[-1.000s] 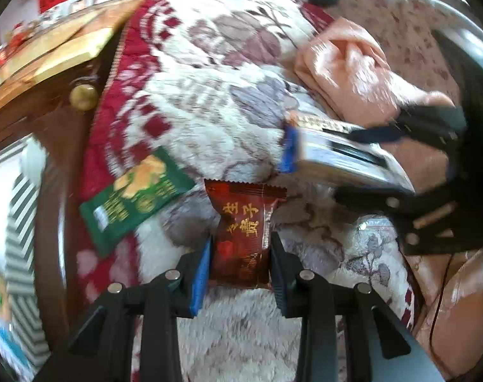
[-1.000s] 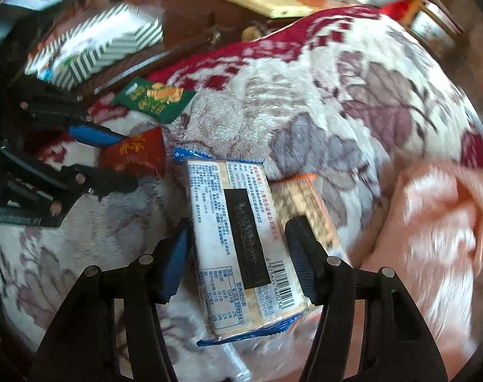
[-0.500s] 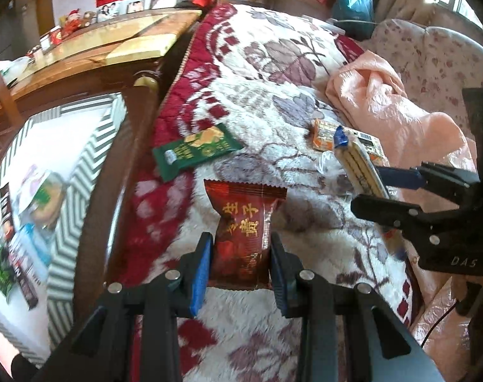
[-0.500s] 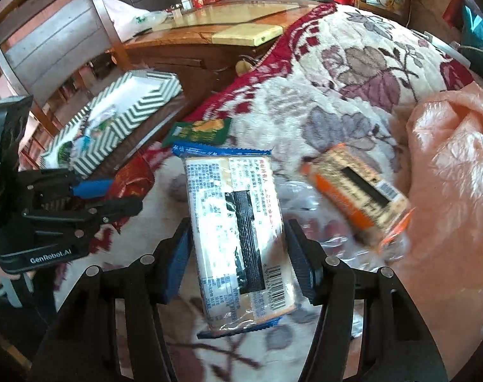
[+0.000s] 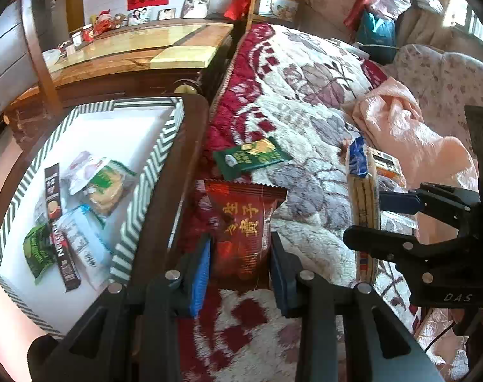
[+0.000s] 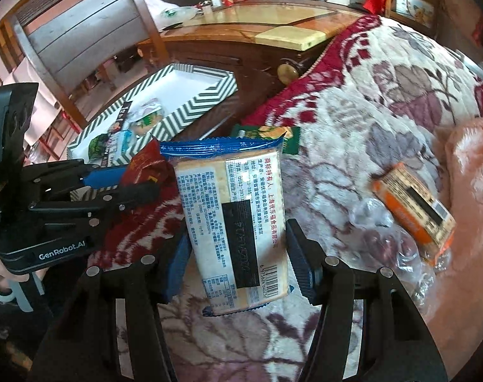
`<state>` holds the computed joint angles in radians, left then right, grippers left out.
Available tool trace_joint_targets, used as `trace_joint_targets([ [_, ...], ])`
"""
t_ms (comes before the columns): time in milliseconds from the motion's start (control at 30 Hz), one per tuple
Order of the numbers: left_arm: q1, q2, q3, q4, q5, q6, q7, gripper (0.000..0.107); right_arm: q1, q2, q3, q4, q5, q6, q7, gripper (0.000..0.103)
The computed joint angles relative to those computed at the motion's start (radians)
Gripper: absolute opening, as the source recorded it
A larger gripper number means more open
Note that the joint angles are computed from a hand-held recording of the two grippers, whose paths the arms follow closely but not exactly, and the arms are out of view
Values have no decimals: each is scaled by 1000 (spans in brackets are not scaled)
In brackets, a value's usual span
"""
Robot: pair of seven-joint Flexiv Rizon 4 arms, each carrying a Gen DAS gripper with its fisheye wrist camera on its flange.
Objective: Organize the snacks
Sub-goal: 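Carry red packet and biscuit packet over the striped white box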
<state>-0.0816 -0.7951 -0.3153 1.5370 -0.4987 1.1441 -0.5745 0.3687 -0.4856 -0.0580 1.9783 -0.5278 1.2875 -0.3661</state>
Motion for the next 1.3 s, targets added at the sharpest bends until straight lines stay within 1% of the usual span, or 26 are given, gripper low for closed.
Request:
trace_joint_targets([
  [333, 26, -9, 6, -18, -17, 23, -27, 36, -24, -56, 51, -108, 71, -41, -96, 57],
  [800, 40, -50, 45, -102, 3, 0, -111, 36, -36, -156, 89, -291, 165, -114, -244, 57],
  [1067, 47, -81, 64, -160, 17, -16, -160, 36, -49, -227, 117, -436, 214, -186, -360, 57],
  [1300, 44, -121, 98, -239, 37, -46, -237, 36, -52, -299, 134, -569, 257, -246, -452, 57],
])
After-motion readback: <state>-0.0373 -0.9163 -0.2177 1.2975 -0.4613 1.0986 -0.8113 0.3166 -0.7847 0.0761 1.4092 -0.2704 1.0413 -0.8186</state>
